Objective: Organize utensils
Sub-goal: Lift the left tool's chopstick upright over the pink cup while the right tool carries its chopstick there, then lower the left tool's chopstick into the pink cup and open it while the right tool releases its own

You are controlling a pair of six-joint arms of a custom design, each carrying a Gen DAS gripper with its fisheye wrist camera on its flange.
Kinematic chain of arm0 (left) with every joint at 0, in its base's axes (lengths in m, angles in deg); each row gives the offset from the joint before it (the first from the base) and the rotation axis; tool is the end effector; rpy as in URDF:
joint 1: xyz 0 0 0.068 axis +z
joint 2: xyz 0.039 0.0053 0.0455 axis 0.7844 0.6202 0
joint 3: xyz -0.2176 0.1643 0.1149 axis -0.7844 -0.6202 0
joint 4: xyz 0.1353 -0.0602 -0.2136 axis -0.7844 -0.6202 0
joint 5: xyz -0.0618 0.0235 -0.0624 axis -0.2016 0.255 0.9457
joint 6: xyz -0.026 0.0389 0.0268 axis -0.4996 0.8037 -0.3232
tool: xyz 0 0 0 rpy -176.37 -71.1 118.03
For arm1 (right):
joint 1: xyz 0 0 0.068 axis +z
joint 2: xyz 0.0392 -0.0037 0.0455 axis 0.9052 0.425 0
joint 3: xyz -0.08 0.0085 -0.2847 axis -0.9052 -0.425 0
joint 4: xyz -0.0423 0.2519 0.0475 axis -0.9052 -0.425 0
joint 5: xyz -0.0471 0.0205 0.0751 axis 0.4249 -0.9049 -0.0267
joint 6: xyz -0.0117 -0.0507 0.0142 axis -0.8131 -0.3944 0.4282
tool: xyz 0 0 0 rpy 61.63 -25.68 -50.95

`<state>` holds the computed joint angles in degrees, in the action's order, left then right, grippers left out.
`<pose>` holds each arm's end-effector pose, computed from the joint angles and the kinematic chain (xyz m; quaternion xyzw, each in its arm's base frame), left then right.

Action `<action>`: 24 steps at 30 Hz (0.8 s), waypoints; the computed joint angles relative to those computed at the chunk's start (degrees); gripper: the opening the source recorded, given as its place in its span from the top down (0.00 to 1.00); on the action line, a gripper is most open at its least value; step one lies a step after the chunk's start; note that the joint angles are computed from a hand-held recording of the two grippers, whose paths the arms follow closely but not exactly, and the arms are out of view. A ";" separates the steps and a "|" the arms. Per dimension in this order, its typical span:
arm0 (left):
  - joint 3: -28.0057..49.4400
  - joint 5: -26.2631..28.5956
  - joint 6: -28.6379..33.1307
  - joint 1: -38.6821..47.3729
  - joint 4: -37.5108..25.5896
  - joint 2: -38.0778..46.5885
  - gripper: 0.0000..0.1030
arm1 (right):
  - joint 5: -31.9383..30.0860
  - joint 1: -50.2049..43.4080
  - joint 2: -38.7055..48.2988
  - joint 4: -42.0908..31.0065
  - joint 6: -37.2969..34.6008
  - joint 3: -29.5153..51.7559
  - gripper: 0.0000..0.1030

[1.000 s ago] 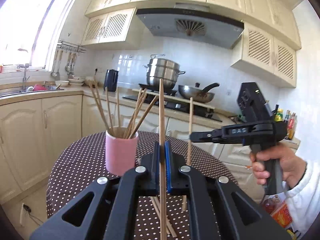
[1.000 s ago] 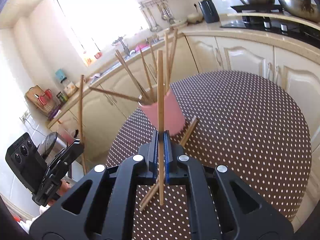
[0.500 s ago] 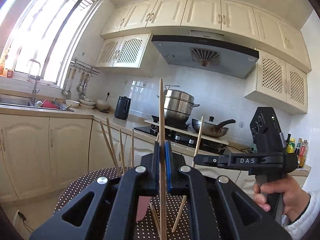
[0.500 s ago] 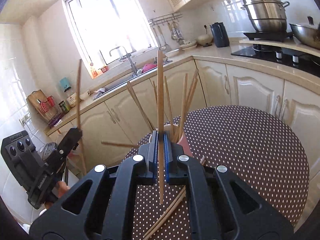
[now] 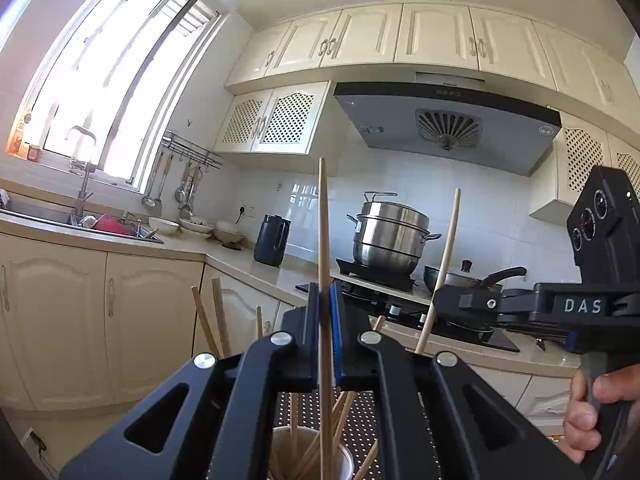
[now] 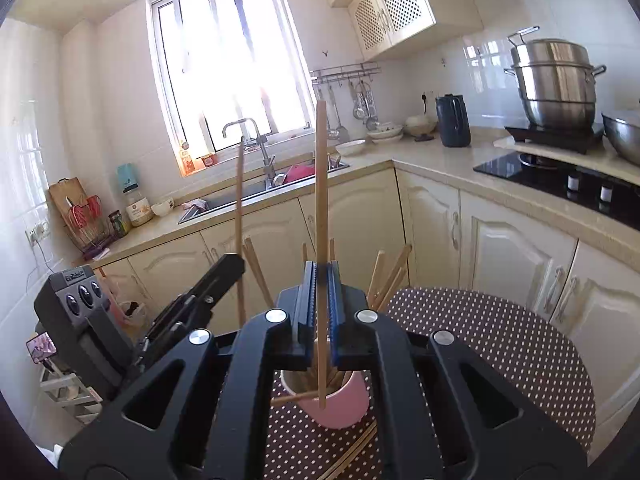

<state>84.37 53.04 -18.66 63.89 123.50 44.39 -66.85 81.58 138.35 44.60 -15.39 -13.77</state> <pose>0.2476 0.0270 0.3050 0.1281 0.6848 -0.2932 0.6547 0.1961 0.0604 0.3913 -0.0238 0.8140 0.1736 0.5539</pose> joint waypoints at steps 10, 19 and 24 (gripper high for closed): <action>-0.58 -8.26 0.91 -5.94 7.95 7.19 0.95 | -3.84 -1.78 3.74 4.60 -0.97 -1.48 0.94; -3.26 -10.38 3.81 -6.72 10.36 8.74 0.95 | -3.18 0.31 4.06 6.32 -0.94 -5.42 0.94; -3.82 -8.78 3.89 -5.85 9.34 8.83 0.95 | -3.33 1.05 4.07 5.88 -0.50 -7.12 0.94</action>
